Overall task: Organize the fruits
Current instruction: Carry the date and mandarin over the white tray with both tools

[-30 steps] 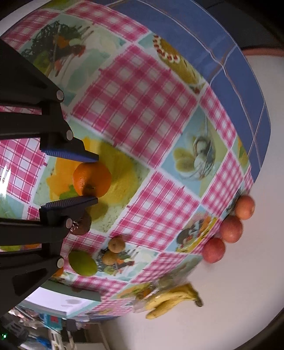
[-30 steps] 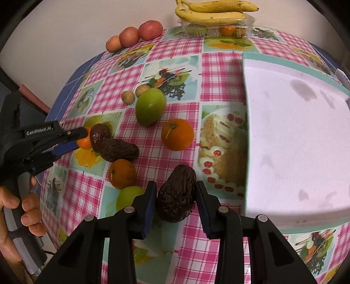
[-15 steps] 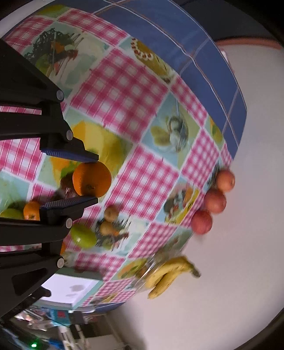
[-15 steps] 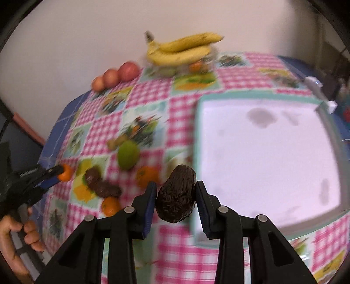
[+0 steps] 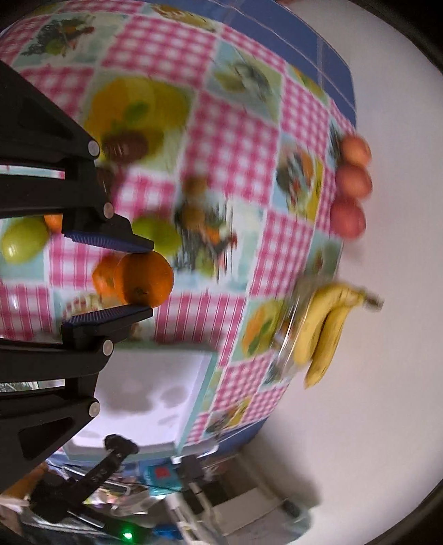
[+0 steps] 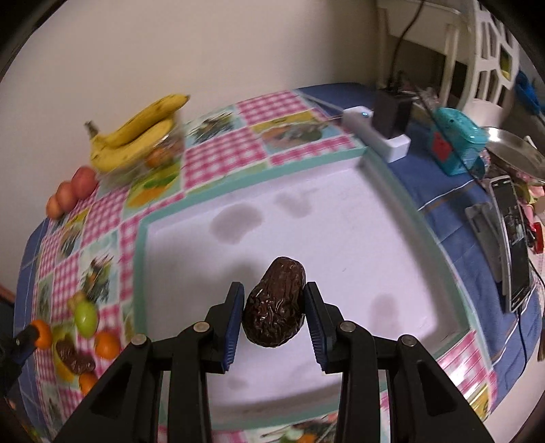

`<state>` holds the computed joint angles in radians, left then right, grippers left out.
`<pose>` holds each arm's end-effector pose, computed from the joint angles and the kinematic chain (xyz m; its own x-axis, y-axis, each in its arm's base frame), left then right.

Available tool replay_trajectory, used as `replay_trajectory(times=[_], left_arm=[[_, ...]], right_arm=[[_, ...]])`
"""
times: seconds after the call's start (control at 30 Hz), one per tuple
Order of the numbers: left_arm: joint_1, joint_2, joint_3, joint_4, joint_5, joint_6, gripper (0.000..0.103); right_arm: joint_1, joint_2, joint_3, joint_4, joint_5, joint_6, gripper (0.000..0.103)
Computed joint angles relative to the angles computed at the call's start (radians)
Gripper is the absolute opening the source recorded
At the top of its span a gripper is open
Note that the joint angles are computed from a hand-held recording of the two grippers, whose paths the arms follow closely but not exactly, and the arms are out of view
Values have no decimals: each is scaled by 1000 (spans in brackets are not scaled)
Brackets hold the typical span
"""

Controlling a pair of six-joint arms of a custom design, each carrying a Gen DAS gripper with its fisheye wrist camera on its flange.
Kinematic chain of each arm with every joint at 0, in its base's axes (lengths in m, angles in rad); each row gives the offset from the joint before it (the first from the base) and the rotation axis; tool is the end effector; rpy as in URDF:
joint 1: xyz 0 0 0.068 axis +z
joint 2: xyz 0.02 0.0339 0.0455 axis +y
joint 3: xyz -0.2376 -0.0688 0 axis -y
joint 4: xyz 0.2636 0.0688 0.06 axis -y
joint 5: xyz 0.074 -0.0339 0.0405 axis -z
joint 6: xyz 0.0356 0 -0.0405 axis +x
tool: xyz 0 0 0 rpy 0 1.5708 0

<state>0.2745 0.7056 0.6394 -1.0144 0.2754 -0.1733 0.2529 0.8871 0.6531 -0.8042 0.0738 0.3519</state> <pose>0.1538 0.0333 0.2145 -0.8128 -0.4013 -0.4224 -0.2820 0.9054 -0.3175 0.1903 0.0465 0.2006 -0.8565 0.1337 -0.4985 0.0873 0.9895 0.1154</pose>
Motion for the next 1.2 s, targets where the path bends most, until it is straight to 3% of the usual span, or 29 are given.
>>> replay_trajectory(times=[0.2, 0.4, 0.77, 1.03, 1.2], left_arm=[[-350, 172, 41, 161, -148, -168, 33], [-490, 374, 88, 292, -214, -227, 33], [-553, 551, 90, 428, -238, -248, 33], [-521, 558, 103, 409, -199, -255, 34], [-525, 485, 81, 359, -194, -266, 35]], right_arm=[[-94, 83, 24, 70, -28, -46, 37], [-167, 175, 53, 138, -55, -76, 37], [-235, 336, 88, 231, -87, -93, 37], [-231, 389, 104, 246, -86, -95, 37], [-232, 383, 111, 230, -85, -93, 38]])
